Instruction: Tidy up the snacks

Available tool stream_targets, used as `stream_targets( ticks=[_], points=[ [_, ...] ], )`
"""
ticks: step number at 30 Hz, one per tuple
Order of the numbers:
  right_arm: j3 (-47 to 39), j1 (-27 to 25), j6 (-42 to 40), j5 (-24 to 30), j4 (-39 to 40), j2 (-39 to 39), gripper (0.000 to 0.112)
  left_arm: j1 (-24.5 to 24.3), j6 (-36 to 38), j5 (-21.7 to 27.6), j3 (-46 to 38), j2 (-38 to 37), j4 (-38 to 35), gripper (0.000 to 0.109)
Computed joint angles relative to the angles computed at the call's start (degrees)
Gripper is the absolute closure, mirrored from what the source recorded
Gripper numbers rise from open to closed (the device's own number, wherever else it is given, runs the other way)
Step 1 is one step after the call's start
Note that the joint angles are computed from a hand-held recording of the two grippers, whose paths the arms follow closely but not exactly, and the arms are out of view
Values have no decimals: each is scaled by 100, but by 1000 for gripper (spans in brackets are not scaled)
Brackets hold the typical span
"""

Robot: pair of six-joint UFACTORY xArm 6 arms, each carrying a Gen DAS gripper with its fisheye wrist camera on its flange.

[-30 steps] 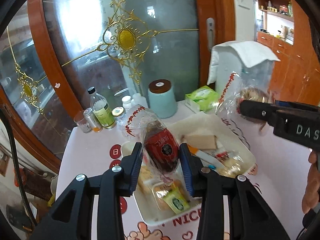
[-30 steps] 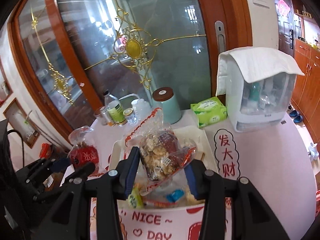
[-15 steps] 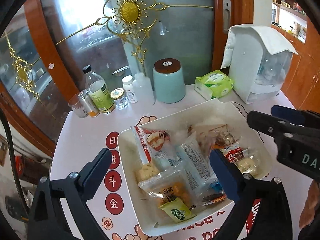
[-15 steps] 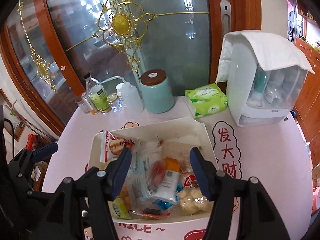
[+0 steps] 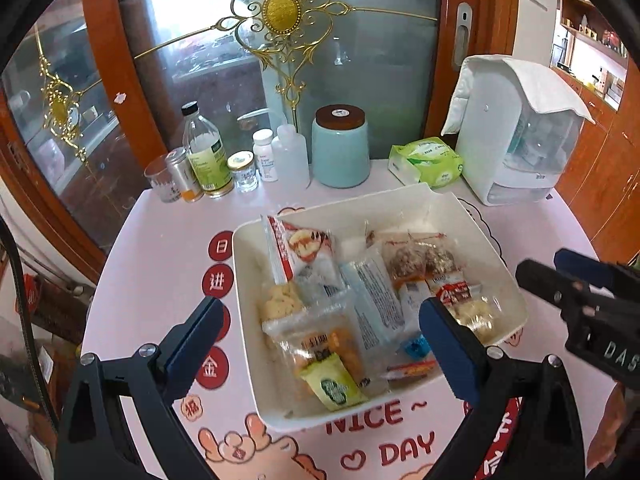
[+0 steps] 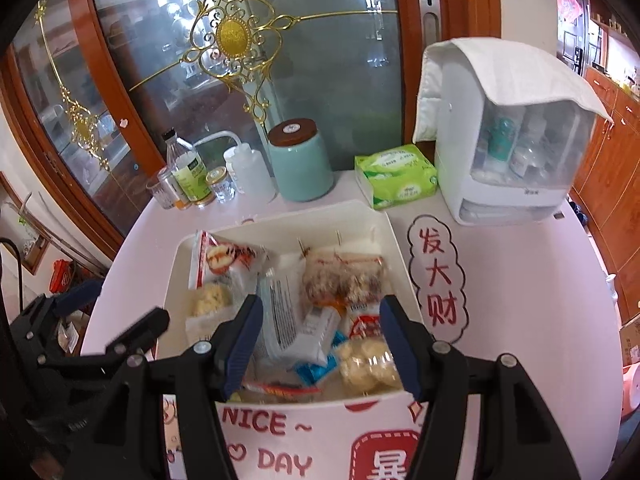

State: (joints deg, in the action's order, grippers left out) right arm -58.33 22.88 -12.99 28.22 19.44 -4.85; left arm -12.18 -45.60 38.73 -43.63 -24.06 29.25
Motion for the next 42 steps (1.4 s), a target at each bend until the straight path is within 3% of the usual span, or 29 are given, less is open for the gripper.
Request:
stream_targets(
  ticks=[7, 13, 21, 25, 29, 35, 42],
  points=[
    [945, -87, -415, 71, 441, -867, 51, -603, -543, 495, 483, -829, 111, 11],
    [1930, -241, -584, 231, 856, -2154, 51, -1488, -1209, 1411, 800, -1678, 241, 11],
    [3161, -695, -551, 1194, 824, -4286, 51, -3449, -2541, 2935, 1033, -2707, 398, 11],
    [3599, -1173, -558, 2074, 886, -5288, 51, -4763, -3423, 3855, 1009, -2926, 575, 11],
    [3881, -1472, -390, 2814, 653, -6248, 50, -5651, -4104, 4454, 954, -3016, 552, 11],
    [4084, -1449, -154, 3527, 276, -7287, 50, -6558, -4916, 5141, 738, -2933, 635, 11],
    [4187, -1339, 32, 4088, 35, -8007, 50, -6948, -5223, 5366, 546, -2685, 631, 11]
  ],
)
